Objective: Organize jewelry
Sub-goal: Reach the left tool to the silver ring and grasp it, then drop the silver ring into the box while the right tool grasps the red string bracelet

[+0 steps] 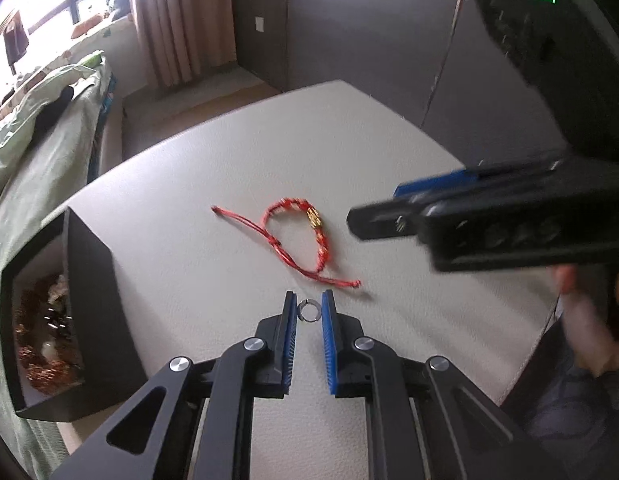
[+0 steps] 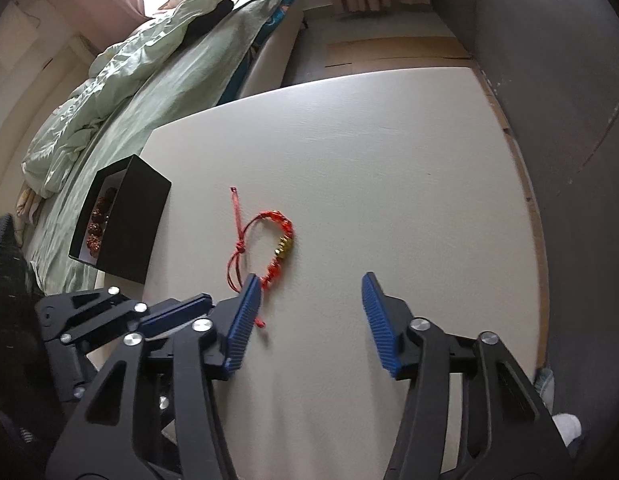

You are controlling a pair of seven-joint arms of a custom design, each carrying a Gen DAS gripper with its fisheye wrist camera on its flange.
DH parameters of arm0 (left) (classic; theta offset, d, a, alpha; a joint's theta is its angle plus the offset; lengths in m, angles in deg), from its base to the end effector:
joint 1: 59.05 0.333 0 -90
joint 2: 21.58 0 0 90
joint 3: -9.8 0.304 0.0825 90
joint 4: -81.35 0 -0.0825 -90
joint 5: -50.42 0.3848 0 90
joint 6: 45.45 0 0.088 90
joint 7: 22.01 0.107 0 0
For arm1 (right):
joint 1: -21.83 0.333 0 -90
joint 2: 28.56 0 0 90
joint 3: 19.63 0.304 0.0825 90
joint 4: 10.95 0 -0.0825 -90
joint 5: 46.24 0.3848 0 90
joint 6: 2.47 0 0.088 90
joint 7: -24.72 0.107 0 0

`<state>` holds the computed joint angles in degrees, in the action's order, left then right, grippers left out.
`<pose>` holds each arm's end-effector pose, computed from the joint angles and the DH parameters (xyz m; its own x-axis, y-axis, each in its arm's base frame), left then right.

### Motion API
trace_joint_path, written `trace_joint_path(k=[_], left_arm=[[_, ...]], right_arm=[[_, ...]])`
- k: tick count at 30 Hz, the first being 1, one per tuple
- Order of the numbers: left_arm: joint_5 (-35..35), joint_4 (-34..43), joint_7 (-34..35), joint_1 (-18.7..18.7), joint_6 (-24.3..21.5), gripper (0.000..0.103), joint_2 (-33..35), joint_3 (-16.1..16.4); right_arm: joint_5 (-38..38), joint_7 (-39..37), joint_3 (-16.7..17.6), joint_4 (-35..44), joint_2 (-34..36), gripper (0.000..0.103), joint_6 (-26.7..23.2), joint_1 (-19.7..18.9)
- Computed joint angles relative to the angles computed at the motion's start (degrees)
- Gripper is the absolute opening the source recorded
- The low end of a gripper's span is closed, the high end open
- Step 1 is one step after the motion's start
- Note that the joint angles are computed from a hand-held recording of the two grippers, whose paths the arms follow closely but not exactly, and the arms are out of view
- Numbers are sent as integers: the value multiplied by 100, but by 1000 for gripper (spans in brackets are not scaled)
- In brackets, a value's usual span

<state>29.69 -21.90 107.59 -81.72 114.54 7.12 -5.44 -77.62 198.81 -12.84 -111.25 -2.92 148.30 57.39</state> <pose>0.5627 -0.3926 0.3172 -0.8361 -0.5467 0.0451 -0.4789 0.6875 -0.5459 0.5063 0.4668 0.3518 -0.2452 -0.9216 -0.3009 -0.8385 0.3574 -0.4114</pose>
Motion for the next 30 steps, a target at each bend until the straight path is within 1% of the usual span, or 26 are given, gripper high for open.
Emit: trace_joint_path(k=[2, 5, 6, 9, 11, 13, 16, 17, 18, 19, 20, 21, 22, 23, 25, 30], left_arm=[[-78, 60, -36, 65, -39, 11, -12, -4], [-227, 153, -41, 183, -97, 11, -9, -47], [-294, 175, -19, 236, -108, 11, -18, -74], [-417, 282, 10, 318, -128, 11, -18, -102], [-521, 271, 88, 396, -114, 11, -79, -142], [-668, 234, 186, 493, -86, 11, -156, -196], [-912, 158, 368, 633, -11, 11, -302, -267], [-1003, 168, 397, 686, -38, 11, -333, -279], [-1071, 186, 401, 719, -63, 11, -350, -272], [-1102, 197, 393, 723, -79, 11, -364, -255], [-1164, 212, 399, 761, -104, 11, -381, -248], [-1210, 235, 401, 797, -140, 11, -401, -234], [-1257, 241, 400, 826, -150, 11, -418, -222], [-1337, 217, 390, 876, -172, 11, -467, -218], [-1431, 267, 332, 939, -262, 11, -487, -184], [-1757, 229, 214, 1174, -490, 11, -700, -125]], right_arm=[[29, -92, 8, 178, 131, 43, -77, -10], [-57, -68, -70, 374, 257, 41, -112, 62], [-78, -65, -87, 450, 300, 38, -152, 85], [-109, -62, -130, 692, 439, 36, -321, 148], [-153, -73, -163, 889, 554, 30, -421, 197], [-110, -159, -154, 1118, 694, 30, -588, 218], [76, -467, -104, 1694, 1040, 29, -1162, 263], [156, -566, -85, 1837, 1132, 23, -1288, 268], [248, -701, -66, 2056, 1263, 19, -1505, 284], [231, -800, -116, 2329, 1404, 17, -1816, 381], [238, -928, -148, 2617, 1551, 10, -2129, 460], [215, -1047, -204, 2935, 1716, 8, -2476, 561], [233, -1093, -236, 3060, 1781, 8, -2608, 601], [279, -1107, -246, 3134, 1817, 7, -2648, 613], [254, -1012, -313, 3104, 1754, 7, -2565, 665], [-7, -573, -435, 2776, 1424, 7, -2237, 770]])
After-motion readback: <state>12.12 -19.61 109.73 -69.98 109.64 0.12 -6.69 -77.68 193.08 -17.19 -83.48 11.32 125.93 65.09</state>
